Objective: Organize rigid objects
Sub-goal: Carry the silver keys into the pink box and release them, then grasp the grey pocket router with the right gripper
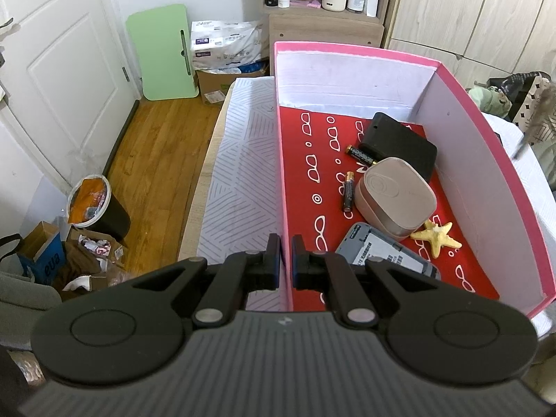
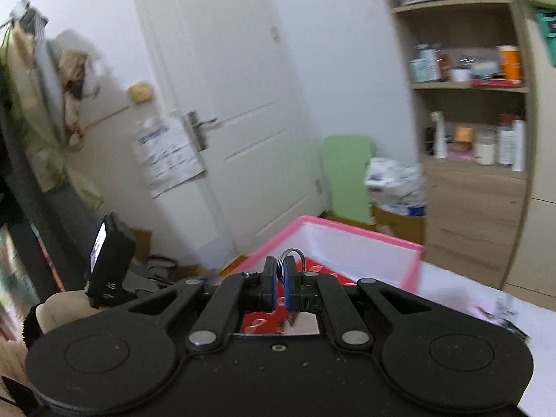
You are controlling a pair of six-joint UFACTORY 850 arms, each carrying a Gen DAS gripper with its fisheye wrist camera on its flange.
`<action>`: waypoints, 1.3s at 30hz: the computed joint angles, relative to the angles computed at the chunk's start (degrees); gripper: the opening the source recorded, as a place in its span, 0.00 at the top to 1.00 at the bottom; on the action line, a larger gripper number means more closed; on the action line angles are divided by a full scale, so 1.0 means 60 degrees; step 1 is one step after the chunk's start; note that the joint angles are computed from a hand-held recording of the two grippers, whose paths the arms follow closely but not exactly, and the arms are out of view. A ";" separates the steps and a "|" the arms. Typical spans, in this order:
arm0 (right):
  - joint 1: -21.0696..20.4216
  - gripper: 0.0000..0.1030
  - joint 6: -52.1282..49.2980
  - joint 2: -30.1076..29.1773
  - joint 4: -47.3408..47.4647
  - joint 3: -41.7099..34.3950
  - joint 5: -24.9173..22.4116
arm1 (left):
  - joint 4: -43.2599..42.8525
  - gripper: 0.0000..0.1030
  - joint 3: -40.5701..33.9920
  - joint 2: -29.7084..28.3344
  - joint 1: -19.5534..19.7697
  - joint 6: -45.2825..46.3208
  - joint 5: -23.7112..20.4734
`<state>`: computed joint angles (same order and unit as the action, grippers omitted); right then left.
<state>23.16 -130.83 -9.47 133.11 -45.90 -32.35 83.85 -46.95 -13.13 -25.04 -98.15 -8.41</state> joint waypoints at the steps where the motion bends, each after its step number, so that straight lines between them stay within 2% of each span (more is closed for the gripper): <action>1: 0.0054 0.94 0.0318 -0.0245 -0.0367 -0.0266 0.0043 | 0.0031 0.95 0.0007 0.0002 -0.0009 -0.0028 0.0002; 8: 0.0463 0.94 0.2561 -0.2190 -0.2446 -0.2261 0.0708 | -0.0025 0.95 -0.0012 -0.0021 -0.0003 0.0032 0.0031; 14: 0.0954 0.94 0.3106 -0.3263 -0.3364 -0.3512 0.2047 | 0.0500 0.95 0.0000 -0.0044 -0.0124 -0.0512 -0.0181; 16: 0.1008 0.89 0.3002 -0.3491 -0.3128 -0.3774 0.2273 | 0.0307 0.95 -0.0008 -0.0046 -0.0107 -0.0342 -0.0153; 17: 0.1001 0.88 0.2767 -0.3472 -0.2849 -0.3763 0.2327 | 0.0186 0.95 -0.0016 -0.0046 -0.0087 -0.0212 -0.0121; 19: 0.0867 0.74 0.2528 -0.3319 -0.2520 -0.3602 0.2094 | 0.0130 0.95 -0.0011 -0.0036 -0.0053 -0.0107 -0.0070; 22: 0.0629 0.60 0.2025 -0.2728 -0.1793 -0.3034 0.1783 | 0.0699 0.95 0.0042 -0.0014 -0.0046 -0.0601 -0.0051; 26: 0.0395 0.53 0.0667 -0.1575 -0.0582 -0.2007 0.2102 | 0.2071 0.95 0.0146 -0.0002 -0.0034 -0.1971 -0.0048; 28: 0.0220 0.34 0.0296 -0.1014 -0.0217 -0.1490 0.2101 | 0.2358 0.95 0.0159 0.0007 0.0013 -0.2297 0.0038; 32: -0.0226 0.30 -0.0232 -0.0054 0.0343 -0.0493 0.2175 | 0.2507 0.94 0.0179 0.0042 0.0091 -0.2472 0.0162; 39: -0.0798 0.29 -0.1711 0.0314 0.2279 0.0583 0.2775 | 0.2192 0.95 0.0151 0.0020 0.0054 -0.2157 0.0056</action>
